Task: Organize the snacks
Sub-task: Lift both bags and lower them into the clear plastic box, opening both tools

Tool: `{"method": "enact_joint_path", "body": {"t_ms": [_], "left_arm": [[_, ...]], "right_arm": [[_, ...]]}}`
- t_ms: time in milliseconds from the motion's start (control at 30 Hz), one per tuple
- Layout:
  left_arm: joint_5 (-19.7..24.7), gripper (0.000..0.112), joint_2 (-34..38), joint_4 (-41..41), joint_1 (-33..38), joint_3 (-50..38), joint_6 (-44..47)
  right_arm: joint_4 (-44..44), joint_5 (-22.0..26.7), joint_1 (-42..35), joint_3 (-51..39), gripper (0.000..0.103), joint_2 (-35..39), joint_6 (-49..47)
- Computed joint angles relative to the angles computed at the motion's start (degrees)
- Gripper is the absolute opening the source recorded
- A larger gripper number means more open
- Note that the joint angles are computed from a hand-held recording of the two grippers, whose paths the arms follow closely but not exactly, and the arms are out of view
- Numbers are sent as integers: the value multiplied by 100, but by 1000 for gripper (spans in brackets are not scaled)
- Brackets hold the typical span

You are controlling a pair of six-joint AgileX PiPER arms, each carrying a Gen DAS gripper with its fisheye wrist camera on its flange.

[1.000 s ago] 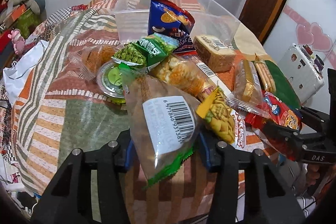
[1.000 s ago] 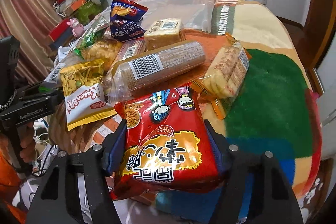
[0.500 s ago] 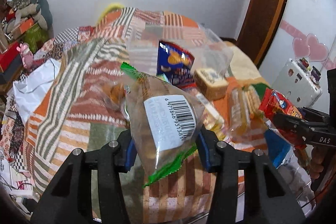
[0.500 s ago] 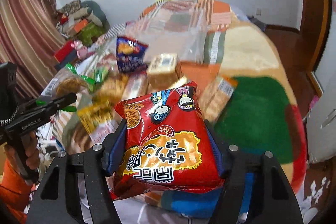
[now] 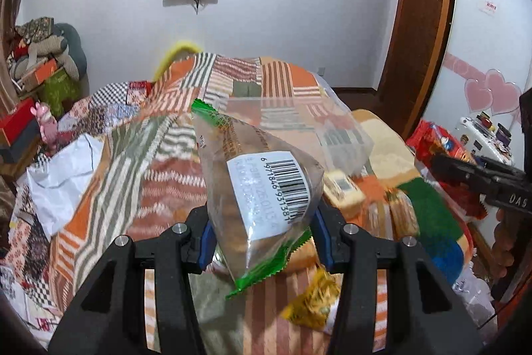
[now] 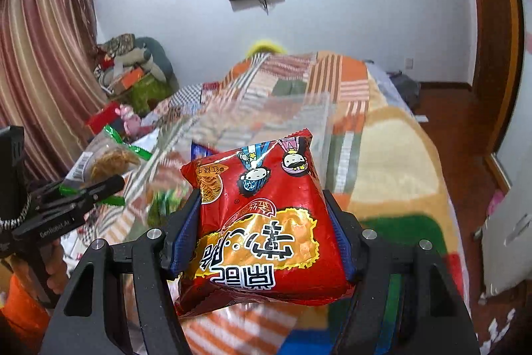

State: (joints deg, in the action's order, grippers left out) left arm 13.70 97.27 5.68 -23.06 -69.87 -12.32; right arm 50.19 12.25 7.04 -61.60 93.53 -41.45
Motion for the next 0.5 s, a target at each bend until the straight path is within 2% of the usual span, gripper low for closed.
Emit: {"method": "enact_joint_path", "body": {"t_ms": [200, 333, 433, 500], "left_arm": [[129, 48, 384, 435, 35, -707, -289], [294, 48, 739, -55, 96, -1292, 241], [467, 48, 1070, 102, 85, -1786, 134], [580, 48, 1305, -86, 121, -2123, 337]], "right_arm": [[6, -121, 37, -564, 64, 358, 67], [-234, -137, 65, -960, 64, 604, 366], [-458, -124, 81, -1226, 64, 796, 598], [-582, -129, 108, -1359, 64, 918, 743]]}}
